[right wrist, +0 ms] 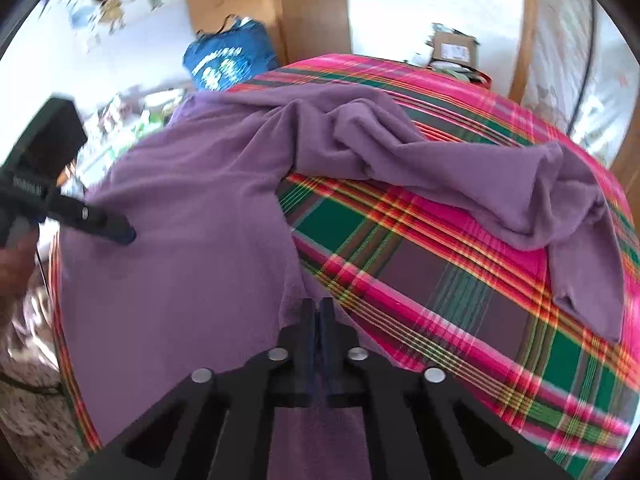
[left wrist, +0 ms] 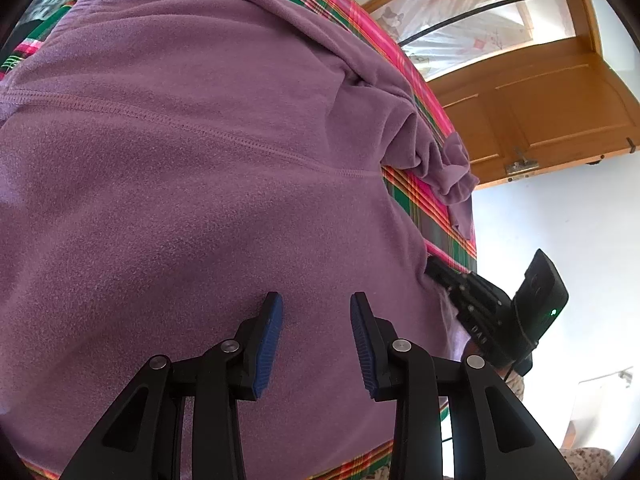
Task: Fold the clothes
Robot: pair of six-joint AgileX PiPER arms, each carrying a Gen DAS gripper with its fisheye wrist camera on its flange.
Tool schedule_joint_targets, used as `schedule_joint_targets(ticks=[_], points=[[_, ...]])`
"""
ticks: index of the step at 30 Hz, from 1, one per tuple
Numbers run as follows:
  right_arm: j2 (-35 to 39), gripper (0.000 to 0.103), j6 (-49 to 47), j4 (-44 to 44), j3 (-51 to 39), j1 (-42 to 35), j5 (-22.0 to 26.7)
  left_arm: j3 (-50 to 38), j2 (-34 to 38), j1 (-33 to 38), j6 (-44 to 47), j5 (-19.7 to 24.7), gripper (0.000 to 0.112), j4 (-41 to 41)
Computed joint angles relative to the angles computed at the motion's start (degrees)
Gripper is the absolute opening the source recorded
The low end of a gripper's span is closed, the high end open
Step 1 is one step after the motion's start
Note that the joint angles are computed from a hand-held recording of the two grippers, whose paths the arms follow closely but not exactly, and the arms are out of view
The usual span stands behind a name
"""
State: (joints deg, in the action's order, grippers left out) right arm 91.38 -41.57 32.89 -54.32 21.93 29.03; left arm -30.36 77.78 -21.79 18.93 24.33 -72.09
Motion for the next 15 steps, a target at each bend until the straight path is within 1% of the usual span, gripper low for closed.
schedule_joint_targets(ticks=[2,3,5,9,13,15], points=[[-1.26,0.000,1.48,0.73,1.00,-1.04,-1.93,0.15,0.00,0.26,0.52,0.18,0.036,-0.59],[-2.26,0.000,4.65,-0.94,1.56,-1.56,-3.33,0.27,0.00,0.38,0.96,0.22,0.036,-1.06],[-2.48,0.000,7.12,-3.03,1.63,-2.35,-3.41,0.34,0.07,0.78,1.52,0.55,0.036,-1.68],[-2.14,0.000,-1.05,4.55,2.35,-4.88,-1.11,0.10,-0.02,0.66,0.50,0.40,0.036,-0.57],[-2.14,0.002,-5.15,5.97,1.39,-4.38,2.35,0.31,-0.20,0.88,0.71,0.49,0.036,-0.73],[-1.74,0.006,-4.69,4.47,0.92,-3.49,3.12,0.44,-0.26,0.73,0.94,0.28,0.036,-1.04]])
